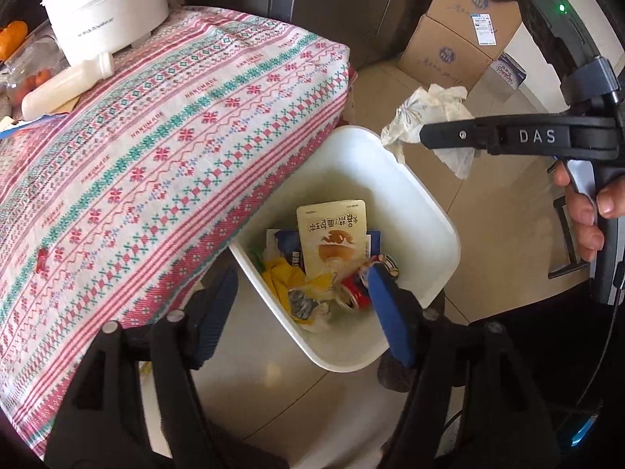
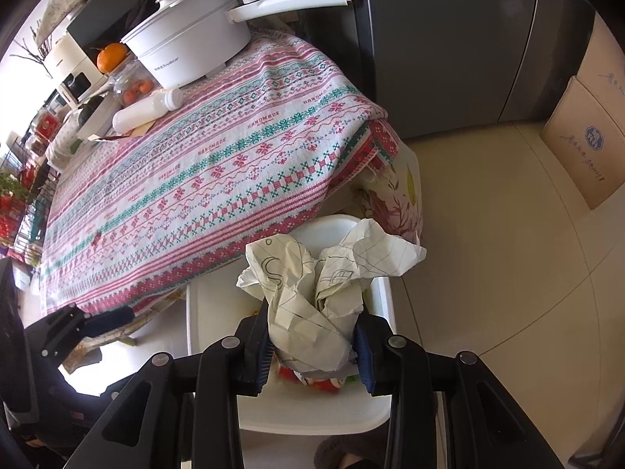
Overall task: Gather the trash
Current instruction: 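Carry the can and crumpled paper over the white bin and release both, then move both open tools back over the table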
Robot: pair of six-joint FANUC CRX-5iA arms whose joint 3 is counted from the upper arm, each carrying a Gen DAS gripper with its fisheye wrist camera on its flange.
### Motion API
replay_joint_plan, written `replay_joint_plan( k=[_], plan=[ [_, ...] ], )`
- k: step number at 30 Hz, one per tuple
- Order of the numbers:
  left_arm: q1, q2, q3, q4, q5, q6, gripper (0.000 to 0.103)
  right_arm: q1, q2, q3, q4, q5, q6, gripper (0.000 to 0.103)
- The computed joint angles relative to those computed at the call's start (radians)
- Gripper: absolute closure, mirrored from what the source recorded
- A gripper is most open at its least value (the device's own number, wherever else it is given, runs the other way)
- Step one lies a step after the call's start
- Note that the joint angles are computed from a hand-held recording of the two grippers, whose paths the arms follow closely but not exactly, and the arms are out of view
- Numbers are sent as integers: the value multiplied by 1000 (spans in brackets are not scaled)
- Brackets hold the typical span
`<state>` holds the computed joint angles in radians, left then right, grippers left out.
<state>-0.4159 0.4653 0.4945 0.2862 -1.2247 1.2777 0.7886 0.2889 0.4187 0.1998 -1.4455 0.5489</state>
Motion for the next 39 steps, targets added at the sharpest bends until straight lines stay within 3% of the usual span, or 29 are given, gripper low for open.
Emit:
replay_joint_plan(
  k=[7, 11, 16, 30, 39],
  plan=[
    [12, 9, 26, -32, -1, 45, 27, -10, 20, 30, -47, -29, 12, 61],
    [24, -4, 13, -40, 8, 55, 26, -22, 27, 45, -88, -42, -1, 42],
    [34, -14, 0, -42, 16, 62, 23, -25, 37, 59, -96, -57, -8, 34],
    [78, -31, -16, -37, 16, 91, 22, -24, 82, 125, -91, -88, 13, 31],
    [165, 20, 104, -72, -31, 166, 22, -20, 160, 261, -47, -91, 42, 27]
  ],
)
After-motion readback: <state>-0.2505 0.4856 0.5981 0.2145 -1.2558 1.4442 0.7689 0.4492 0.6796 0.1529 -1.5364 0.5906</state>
